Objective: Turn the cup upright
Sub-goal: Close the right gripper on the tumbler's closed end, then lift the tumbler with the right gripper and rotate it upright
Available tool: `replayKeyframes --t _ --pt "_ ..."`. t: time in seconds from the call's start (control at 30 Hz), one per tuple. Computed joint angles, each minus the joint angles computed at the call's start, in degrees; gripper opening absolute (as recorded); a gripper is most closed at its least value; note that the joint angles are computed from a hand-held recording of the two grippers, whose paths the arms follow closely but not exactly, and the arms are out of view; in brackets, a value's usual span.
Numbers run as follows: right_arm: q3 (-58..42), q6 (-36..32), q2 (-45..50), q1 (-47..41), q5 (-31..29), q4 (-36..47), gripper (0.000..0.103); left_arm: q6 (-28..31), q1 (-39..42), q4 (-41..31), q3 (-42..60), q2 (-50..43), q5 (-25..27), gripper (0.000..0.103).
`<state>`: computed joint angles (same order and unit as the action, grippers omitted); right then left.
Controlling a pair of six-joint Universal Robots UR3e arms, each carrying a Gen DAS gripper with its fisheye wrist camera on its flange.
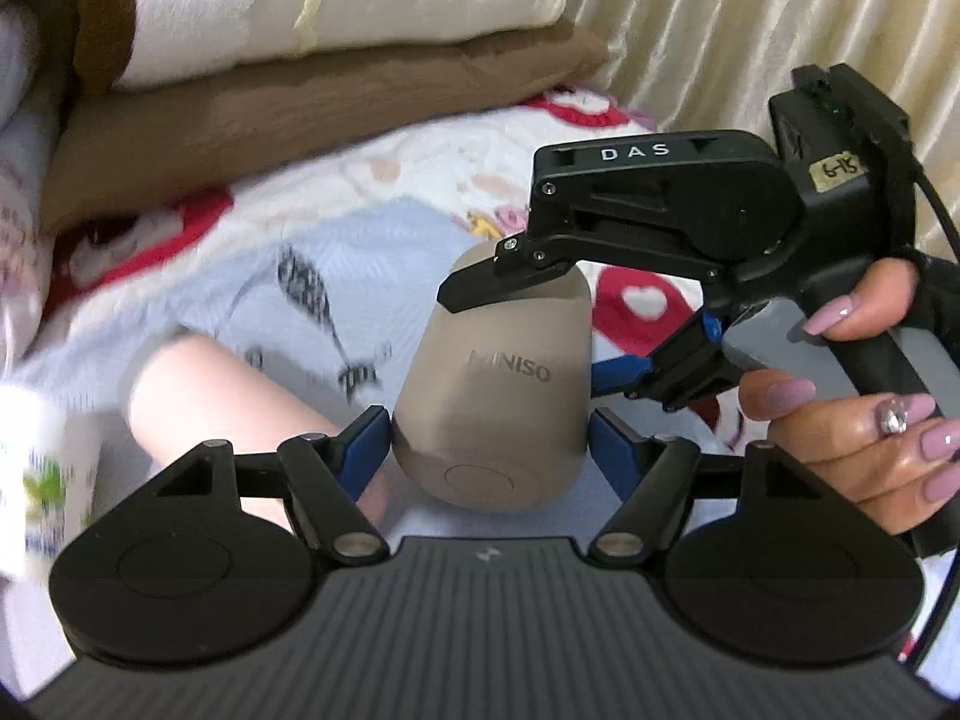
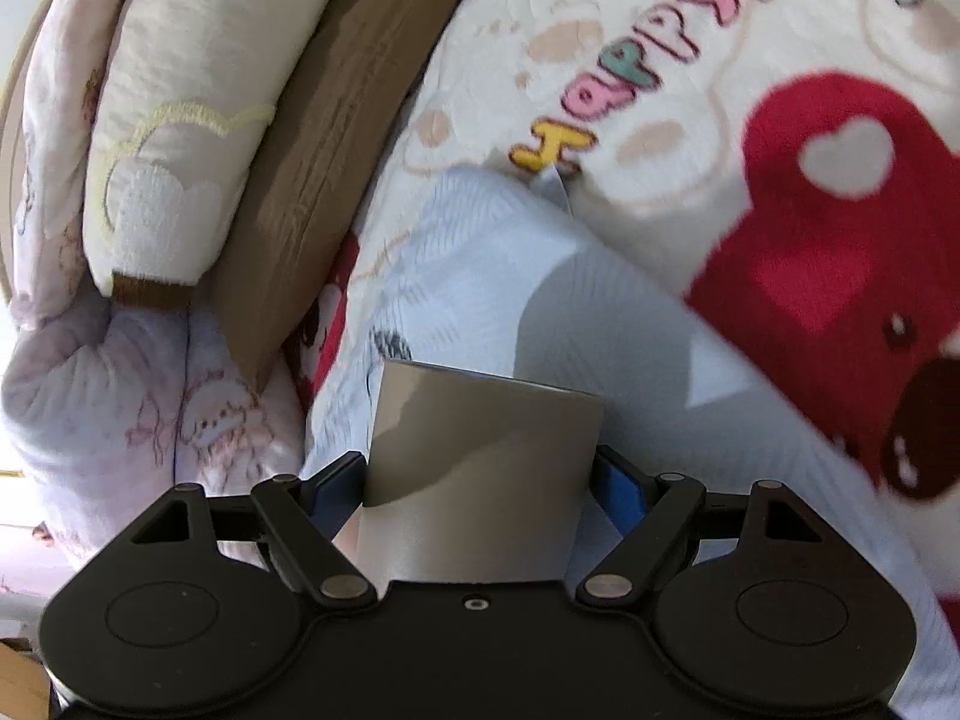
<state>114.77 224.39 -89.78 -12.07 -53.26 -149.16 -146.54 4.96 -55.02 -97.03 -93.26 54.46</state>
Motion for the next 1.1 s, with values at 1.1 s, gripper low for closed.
replayKeyframes --t 1.1 --pt "-13.57 4.88 -0.01 27.94 -7.26 19.58 0.084 43.07 41.34 -66.93 -0.44 26.4 2.96 0.069"
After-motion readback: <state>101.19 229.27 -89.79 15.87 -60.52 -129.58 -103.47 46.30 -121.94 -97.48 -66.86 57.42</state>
